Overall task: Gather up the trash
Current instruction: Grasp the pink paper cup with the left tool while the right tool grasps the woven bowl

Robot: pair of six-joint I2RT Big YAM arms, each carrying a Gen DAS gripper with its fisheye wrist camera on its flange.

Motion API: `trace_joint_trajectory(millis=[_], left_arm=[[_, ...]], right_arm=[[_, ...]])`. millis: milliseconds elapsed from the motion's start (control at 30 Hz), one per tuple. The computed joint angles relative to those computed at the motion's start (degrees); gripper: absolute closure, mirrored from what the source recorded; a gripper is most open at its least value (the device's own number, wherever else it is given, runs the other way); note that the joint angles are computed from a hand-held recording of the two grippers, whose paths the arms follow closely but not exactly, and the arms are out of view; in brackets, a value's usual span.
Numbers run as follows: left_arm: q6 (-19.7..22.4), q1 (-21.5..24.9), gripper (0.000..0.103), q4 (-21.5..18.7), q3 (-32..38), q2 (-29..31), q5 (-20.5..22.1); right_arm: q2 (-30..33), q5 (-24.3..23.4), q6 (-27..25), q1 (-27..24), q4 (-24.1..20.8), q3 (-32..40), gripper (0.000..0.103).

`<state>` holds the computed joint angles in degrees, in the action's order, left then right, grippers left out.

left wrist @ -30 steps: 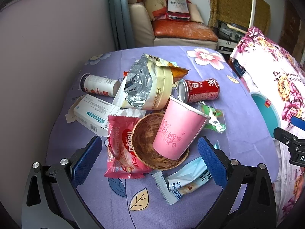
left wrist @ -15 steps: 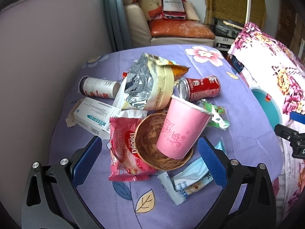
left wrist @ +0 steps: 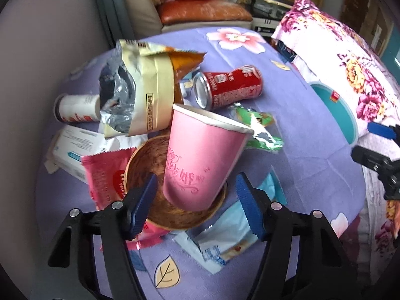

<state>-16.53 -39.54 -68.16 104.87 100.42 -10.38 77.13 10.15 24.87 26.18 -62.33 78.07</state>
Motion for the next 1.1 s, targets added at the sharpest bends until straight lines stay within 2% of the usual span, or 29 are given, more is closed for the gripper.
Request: trace_joint_trajectory(millis=[300,367,433,600,733,800,833,933,1000,1100], left_arm=[[1.1,0.2,0.034,-0.5,2.9,3.4,-0.4],[0.6,0.5,0.037,-0.7,3.3,4.0,1.4],[0.2,0.4,0.04,-0.5,3.0,3.9,0.6],[-0.6,0.7,0.042,0.8,1.0,1.1,1.5],[0.4,1.2,0.042,1.8,-0.6,-2.6,2.2],[0.4,1.9,0.042,1.8,-1.2,-4.1,2.1],[0.1,2.5,0.042,1.7,-1.4,-4.6,2.6],[-0.5,4.1,0.042,2.6,-2.7,-6.9,3.3],[-0.5,5.3,0.042,3.4,-3.8,-8.2,2.5],[-1.2,7.5,0.042,4.0,-5.6,-9.1,2.4]], right_arm=[[1.4,-2.3,-3.9,-1.2,0.0,0.7,0.006],[1.8,-2.7,-4.7,-1.2,-0.4,1.2,0.006],[2.2,-3.7,-5.0,-1.2,-0.5,1.6,0.006],[3.1,-6.2,-5.8,-1.3,-0.8,3.1,0.006],[4.3,-7.5,-8.0,-0.7,-1.3,5.5,0.006],[5.4,-9.6,-8.0,-0.3,-1.9,6.9,0.01],[5.9,-10.3,-7.9,-0.1,-2.2,7.6,0.016],[7.8,-13.7,-6.4,0.7,-3.0,9.8,0.044],[9.5,-17.0,-4.8,1.2,-3.3,11.5,0.047],[11.9,-19.3,-4.7,3.1,-3.5,14.7,0.054]])
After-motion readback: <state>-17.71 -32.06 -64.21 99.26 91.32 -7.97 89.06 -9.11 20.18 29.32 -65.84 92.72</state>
